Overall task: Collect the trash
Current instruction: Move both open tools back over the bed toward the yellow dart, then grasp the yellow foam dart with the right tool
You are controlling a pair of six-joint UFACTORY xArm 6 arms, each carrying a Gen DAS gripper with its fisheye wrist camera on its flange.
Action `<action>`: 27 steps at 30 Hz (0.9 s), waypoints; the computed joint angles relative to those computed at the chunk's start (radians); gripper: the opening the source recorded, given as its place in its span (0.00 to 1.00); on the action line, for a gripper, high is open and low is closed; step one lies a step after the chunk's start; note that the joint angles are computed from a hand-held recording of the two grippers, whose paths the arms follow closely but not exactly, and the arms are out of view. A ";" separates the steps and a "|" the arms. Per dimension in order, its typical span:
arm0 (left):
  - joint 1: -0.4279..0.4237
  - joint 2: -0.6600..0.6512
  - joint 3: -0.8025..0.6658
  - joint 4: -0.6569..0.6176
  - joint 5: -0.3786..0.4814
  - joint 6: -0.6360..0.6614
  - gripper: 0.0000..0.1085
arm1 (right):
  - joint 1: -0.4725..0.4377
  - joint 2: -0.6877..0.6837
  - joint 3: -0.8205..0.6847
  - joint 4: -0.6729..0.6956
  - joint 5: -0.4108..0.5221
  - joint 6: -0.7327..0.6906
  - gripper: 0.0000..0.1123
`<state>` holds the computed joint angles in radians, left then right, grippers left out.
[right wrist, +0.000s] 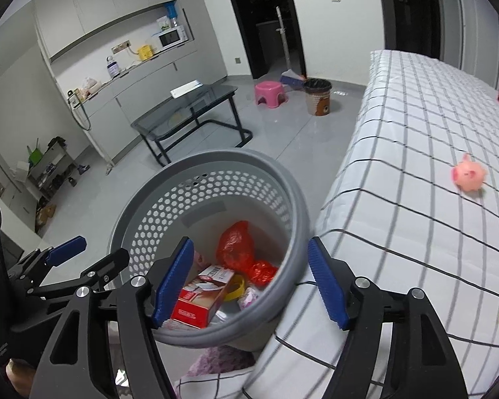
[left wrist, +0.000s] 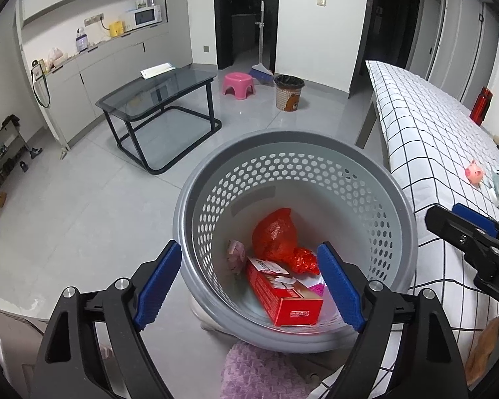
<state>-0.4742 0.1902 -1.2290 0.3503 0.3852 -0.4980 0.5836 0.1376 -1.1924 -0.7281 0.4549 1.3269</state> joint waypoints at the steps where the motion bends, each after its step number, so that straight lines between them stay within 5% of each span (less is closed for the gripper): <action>1: -0.002 -0.002 0.000 0.006 -0.001 -0.004 0.76 | 0.003 -0.011 0.008 -0.018 0.011 0.019 0.61; 16: -0.108 0.010 -0.039 -0.015 -0.042 0.035 0.81 | 0.045 -0.368 0.330 -0.176 0.222 0.248 0.67; 27: -0.232 0.096 -0.150 -0.097 -0.013 0.128 0.81 | 0.018 -0.736 0.652 -0.029 0.418 0.300 0.67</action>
<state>-0.7060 0.2866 -1.3788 0.2531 0.3724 -0.3701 0.6021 -0.5982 -0.5402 -0.7573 0.8731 1.6273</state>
